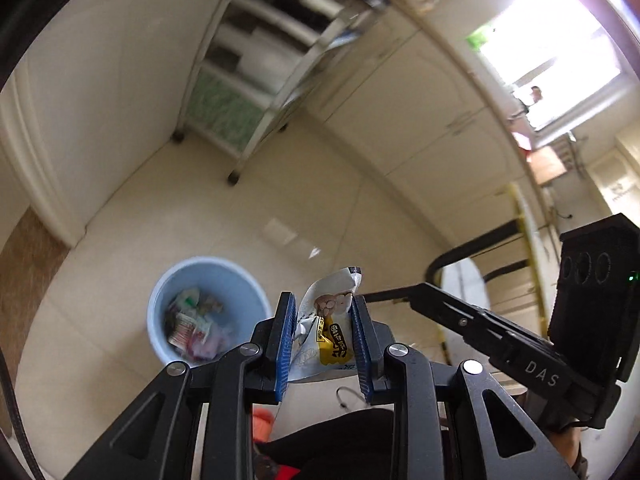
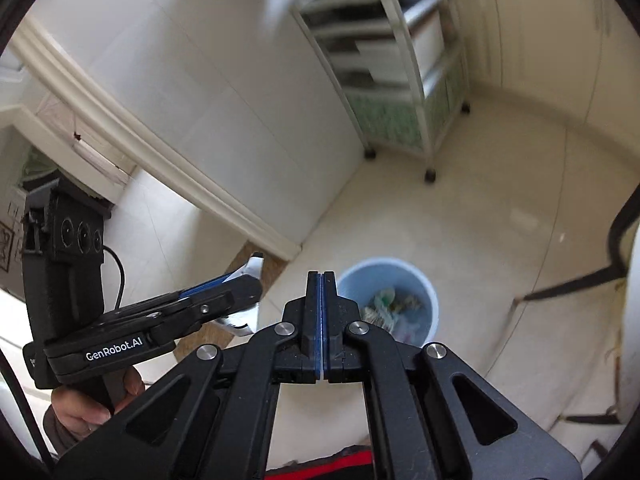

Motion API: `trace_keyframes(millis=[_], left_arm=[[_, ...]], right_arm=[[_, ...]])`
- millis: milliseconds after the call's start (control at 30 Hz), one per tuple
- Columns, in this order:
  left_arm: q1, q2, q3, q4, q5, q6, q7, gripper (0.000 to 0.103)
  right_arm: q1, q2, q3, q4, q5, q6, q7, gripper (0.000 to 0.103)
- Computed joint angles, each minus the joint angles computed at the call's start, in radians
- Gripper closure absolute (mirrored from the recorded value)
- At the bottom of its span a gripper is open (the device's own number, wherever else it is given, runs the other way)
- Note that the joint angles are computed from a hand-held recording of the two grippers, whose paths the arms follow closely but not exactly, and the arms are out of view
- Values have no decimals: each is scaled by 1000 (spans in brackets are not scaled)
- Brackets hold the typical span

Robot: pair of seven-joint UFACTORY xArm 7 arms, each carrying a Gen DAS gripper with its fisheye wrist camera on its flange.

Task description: Collect trash

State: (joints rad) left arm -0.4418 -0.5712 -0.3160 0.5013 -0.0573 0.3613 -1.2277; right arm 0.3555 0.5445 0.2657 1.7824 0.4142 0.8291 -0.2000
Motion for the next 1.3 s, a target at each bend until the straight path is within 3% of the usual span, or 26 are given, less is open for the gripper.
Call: trace_keyframes(millis=[200, 333, 433, 533, 600, 633, 667, 700, 867, 1000, 1067, 1200, 1300], left_arm=[[-87, 43, 118, -54, -120, -14, 103, 79], [-105, 119, 178, -9, -191, 7, 202, 77], [-78, 119, 178, -3, -219, 44, 238, 73], [-32, 221, 151, 95, -211, 66, 228, 71], [-8, 279, 132, 160, -200, 95, 203, 55], [13, 319, 99, 210, -161, 116, 151, 41], [30, 342, 82, 244, -120, 143, 111, 37], [55, 379, 52, 293, -79, 169, 74, 37], [34, 447, 40, 417, 27, 270, -57, 28], [2, 510, 29, 589, 140, 477, -152, 25], [-26, 549, 17, 693, 250, 563, -211, 25], [-120, 649, 5, 952, 441, 759, -276, 25], [-228, 763, 7, 1198, 586, 905, -267, 24]], right_arm=[[34, 51, -19, 6, -56, 10, 53, 96], [44, 91, -24, 44, -86, 25, 74, 84], [48, 105, -22, 62, -99, 39, 81, 84], [45, 98, -20, 56, -100, 36, 80, 77], [43, 85, -19, 39, -100, 22, 75, 74], [40, 74, -19, 26, -99, 14, 71, 73], [38, 60, -19, 9, -98, 7, 69, 73], [37, 49, -20, -3, -99, -2, 69, 72], [28, -22, -28, -77, -108, -46, 64, 63], [15, -108, -35, -163, -114, -93, 64, 52], [8, -167, -45, -215, -121, -120, 72, 47], [3, -281, -77, -303, -173, -156, 128, 27], [-22, -408, -93, -410, -177, -223, 147, 23]])
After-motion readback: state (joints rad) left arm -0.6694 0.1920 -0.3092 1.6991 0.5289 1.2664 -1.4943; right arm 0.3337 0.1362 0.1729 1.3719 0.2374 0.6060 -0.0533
